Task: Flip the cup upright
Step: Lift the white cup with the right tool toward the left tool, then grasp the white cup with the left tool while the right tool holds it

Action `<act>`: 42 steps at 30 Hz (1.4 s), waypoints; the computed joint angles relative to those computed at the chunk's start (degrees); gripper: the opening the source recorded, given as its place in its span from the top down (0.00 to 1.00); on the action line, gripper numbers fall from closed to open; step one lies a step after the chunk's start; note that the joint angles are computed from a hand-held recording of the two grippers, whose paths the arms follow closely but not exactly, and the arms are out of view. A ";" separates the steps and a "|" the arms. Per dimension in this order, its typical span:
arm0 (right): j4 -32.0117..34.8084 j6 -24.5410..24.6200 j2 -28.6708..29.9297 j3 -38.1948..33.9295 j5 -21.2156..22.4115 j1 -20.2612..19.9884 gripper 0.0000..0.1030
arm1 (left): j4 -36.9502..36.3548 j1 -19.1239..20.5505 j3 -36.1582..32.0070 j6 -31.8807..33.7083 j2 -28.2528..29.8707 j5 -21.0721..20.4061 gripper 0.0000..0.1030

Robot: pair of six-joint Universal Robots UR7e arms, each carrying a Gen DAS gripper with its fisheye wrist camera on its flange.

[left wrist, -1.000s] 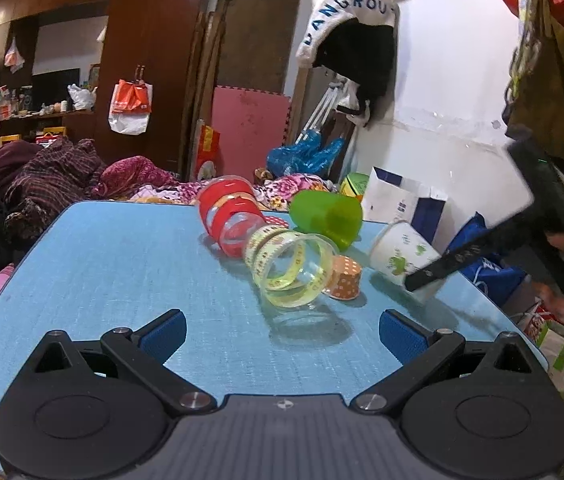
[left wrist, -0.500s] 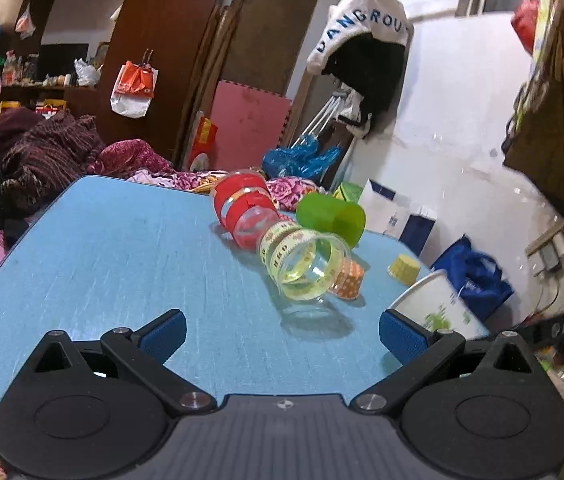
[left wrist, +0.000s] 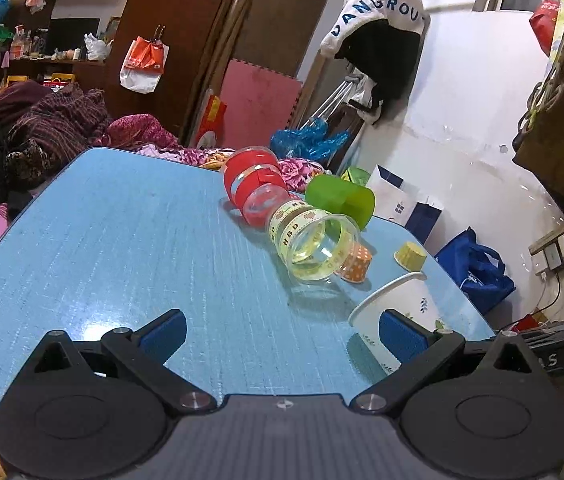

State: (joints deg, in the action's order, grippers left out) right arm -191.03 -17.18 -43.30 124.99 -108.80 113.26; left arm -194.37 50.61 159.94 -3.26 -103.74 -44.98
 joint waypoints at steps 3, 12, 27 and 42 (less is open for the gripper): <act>-0.59 0.59 0.70 0.40 -0.78 0.79 0.43 | 0.29 -0.38 0.25 -0.46 -0.36 0.19 0.00; -2.02 -0.28 0.90 1.60 -0.84 1.53 0.36 | 3.18 0.23 -1.30 -2.74 0.74 -2.22 0.00; -9.68 -11.45 -2.63 8.27 6.69 -3.48 0.27 | 18.65 -0.76 -9.56 -15.09 9.07 -5.15 0.05; -10.44 -18.31 -1.44 8.72 11.29 -6.69 0.36 | 32.26 -1.51 -18.11 -24.23 17.29 0.22 0.19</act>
